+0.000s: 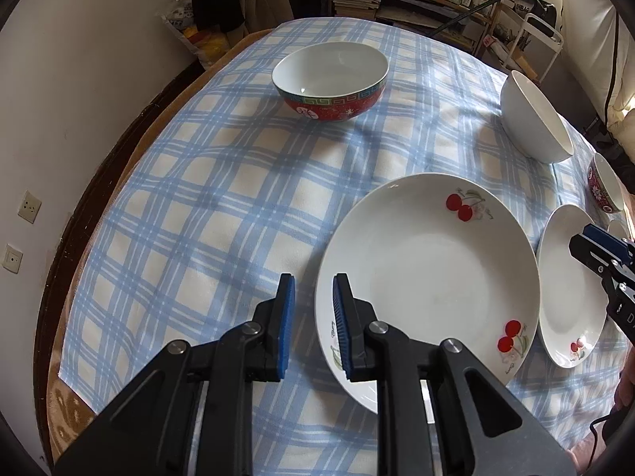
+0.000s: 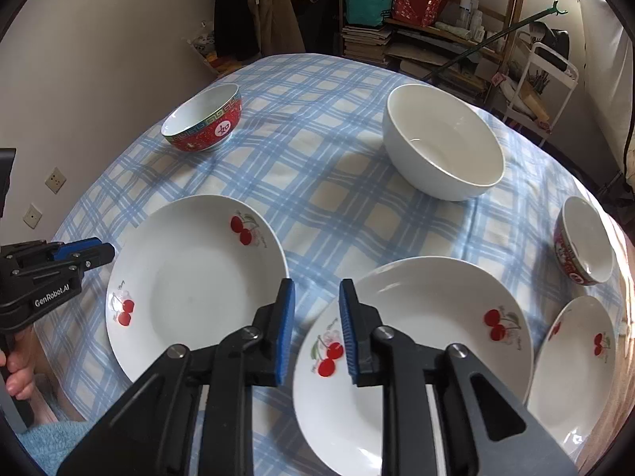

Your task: Organize plates and bowls

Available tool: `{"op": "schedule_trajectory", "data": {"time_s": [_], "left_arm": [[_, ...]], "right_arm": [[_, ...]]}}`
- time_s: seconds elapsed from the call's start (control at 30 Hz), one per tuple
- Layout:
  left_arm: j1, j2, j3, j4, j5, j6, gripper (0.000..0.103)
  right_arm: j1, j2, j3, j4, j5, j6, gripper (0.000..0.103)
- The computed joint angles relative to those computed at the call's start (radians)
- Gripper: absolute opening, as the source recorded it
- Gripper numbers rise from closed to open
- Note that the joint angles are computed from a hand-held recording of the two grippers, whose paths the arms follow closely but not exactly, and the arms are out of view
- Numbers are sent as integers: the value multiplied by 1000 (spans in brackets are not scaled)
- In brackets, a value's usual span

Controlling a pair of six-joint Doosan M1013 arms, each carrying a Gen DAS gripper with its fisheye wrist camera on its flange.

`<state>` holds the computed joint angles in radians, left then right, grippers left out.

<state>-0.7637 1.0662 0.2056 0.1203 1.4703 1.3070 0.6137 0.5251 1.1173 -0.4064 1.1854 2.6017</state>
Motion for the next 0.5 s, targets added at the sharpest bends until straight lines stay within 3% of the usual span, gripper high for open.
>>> {"op": "schedule_trajectory", "data": {"time_s": [0.1, 0.27, 0.33, 0.43, 0.5], "left_arm": [[-10, -9, 6, -3, -19, 16, 33], [-39, -39, 51, 22, -78, 37, 59], [-48, -49, 70, 22, -99, 25, 80], [-65, -54, 77, 61, -113, -13, 85], [-75, -54, 74, 81, -113, -44, 86]], "right_arm": [[3, -29, 28, -35, 20, 10, 49], [-4, -73, 75, -68, 48, 29, 65], [-7, -91, 98, -83, 49, 43, 77], [-15, -113, 128, -97, 46, 76, 95], [-20, -127, 149, -105, 35, 106, 96]]}}
